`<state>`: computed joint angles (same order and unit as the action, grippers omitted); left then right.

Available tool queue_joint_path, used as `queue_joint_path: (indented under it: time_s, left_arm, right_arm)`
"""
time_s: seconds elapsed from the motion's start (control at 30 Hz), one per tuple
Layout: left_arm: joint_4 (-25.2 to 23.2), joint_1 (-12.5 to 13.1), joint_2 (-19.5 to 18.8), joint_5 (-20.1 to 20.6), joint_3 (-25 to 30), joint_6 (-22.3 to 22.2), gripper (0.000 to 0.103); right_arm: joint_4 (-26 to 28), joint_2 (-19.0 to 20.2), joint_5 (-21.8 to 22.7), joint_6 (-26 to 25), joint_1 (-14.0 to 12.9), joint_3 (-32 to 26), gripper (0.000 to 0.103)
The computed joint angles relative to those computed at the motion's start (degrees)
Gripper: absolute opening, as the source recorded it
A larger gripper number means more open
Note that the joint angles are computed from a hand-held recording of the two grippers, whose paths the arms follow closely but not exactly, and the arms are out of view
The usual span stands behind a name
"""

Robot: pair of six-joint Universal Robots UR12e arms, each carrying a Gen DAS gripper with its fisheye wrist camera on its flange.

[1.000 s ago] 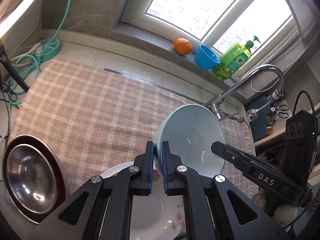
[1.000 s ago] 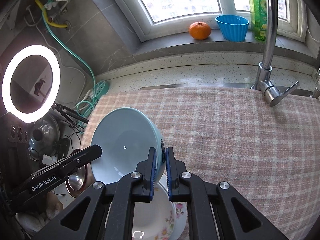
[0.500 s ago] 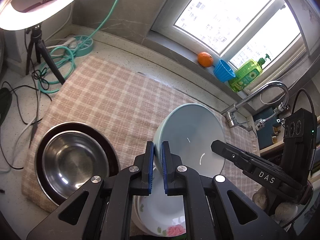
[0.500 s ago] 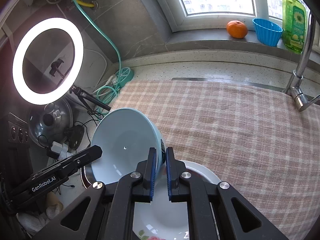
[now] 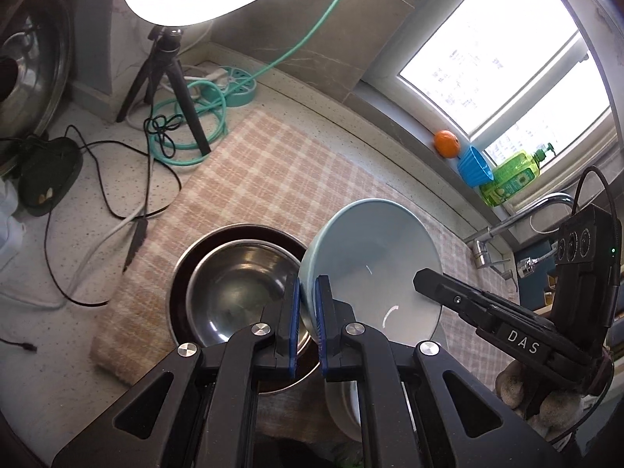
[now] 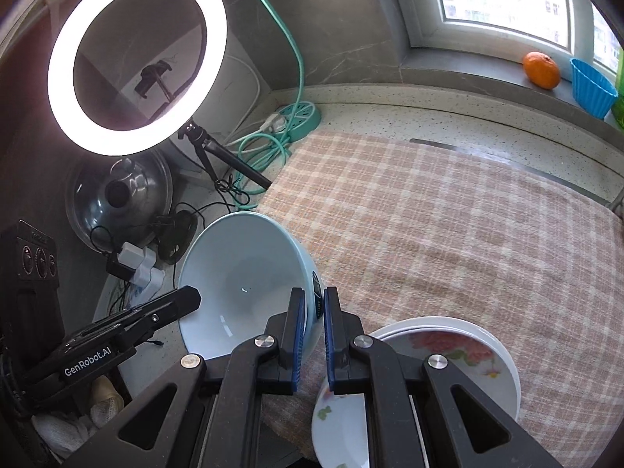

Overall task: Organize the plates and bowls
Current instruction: 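Lift the pale blue bowl with both tools and carry it toward the plate stack, then lower the pale blue bowl into the nested steel bowls with both tools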

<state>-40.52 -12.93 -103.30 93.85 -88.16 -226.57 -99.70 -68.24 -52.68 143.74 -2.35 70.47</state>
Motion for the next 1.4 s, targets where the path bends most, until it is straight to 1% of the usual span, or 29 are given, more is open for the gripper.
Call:
queue_joint_path:
  time_s: [0.3,0.53,0.97,1.27,1.4]
  left_arm:
    - [0.47,1.21,2.40,0.34,-4.11,-3.09,0.006]
    - [0.11,1.90,3.20,-0.25,-5.72,-3.78,0.006]
    - [-1.41,2.69,3.03,-2.43,-6.21,-4.02,0.006]
    - [-2.64,2.77,2.73,-2.59,-5.76,-4.04,0.006]
    - [-3.18,2.86,2.61,-2.87,-5.58,-4.21,0.006]
  right_arm:
    - [0.38,-0.18,-2.37,-1.81,2.72,0.90,0.009]
    - [0.18,-0.17,-4.30,-2.38,4.00,1.73,0.009]
    - [1.01,0.67,-6.55,-1.76,4.86,1.77,0.008]
    - [2.41,1.29,-7.87,-2.02,5.23,1.12,0.009]
    - [2.86,1.40,-7.84,-2.15,5.29,0.86,0.011]
